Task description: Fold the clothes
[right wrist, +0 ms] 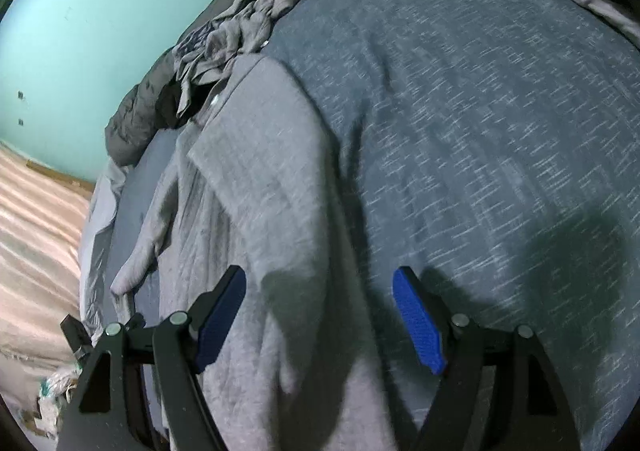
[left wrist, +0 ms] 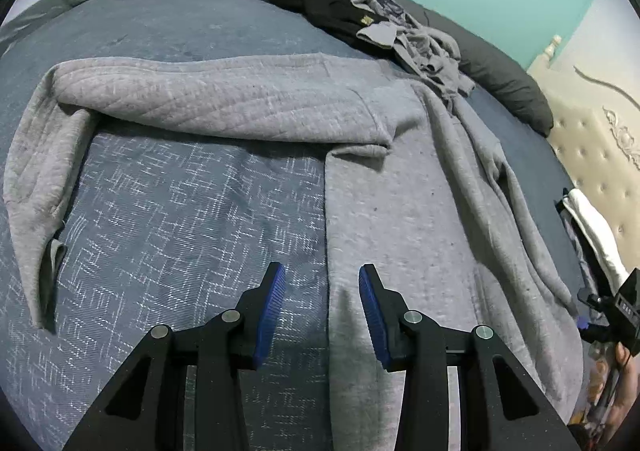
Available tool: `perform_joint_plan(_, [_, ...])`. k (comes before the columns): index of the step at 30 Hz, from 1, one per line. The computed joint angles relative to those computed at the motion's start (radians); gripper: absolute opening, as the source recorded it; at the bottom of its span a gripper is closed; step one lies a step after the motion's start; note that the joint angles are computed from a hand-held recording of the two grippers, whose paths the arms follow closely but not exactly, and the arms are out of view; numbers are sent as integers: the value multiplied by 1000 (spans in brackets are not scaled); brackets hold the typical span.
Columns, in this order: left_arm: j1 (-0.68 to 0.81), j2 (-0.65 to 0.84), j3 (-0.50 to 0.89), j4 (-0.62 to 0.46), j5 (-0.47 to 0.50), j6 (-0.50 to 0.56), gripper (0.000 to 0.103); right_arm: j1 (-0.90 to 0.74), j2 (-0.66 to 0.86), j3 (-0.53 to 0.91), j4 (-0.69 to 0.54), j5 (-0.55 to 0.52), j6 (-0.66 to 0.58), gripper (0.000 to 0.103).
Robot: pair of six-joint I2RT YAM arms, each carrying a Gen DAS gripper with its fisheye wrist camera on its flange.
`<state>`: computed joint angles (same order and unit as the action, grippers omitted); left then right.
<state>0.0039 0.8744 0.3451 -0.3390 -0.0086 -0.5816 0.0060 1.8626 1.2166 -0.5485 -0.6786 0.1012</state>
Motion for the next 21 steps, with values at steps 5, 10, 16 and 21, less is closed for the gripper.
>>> perform_joint_plan(5, [52,5,-24,22,43,26,42,43,9,1,-3,-13,-6,64])
perform_joint_plan(10, [144,-8,-62,44,104,50,42,70,1,2,21,49,10,17])
perform_joint_plan(16, [181,-54,-65,21,109,79,42,50,-34,28,26,88,-2,9])
perform_joint_plan(21, [170,-46,-67,34,105,68,42,-7,-75,112,-11,98,-25,5])
